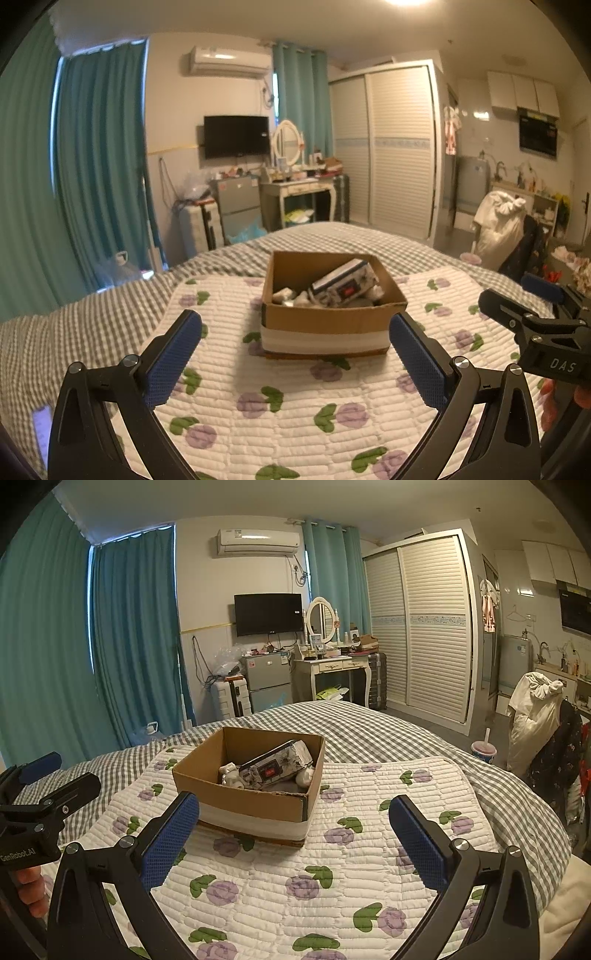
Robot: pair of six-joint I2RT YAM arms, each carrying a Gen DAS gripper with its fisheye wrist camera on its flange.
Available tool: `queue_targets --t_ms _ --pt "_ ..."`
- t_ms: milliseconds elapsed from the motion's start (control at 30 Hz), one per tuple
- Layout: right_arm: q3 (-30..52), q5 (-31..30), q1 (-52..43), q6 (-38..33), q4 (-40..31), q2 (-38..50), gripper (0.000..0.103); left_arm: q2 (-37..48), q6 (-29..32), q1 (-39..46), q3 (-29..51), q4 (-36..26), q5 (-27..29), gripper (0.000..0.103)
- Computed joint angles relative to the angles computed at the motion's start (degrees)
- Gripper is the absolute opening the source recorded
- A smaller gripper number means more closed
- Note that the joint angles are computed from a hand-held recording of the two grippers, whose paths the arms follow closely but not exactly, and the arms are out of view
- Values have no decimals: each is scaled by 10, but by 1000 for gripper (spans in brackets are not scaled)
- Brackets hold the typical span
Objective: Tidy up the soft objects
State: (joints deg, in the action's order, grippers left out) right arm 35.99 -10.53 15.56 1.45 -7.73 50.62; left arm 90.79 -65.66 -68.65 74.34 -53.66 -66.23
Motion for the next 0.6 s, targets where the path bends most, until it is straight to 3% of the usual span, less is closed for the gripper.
queue_targets --t_ms 600 --pt "0 8 7 5 -1 -3 103 -10 3 0 -9 -1 0 103"
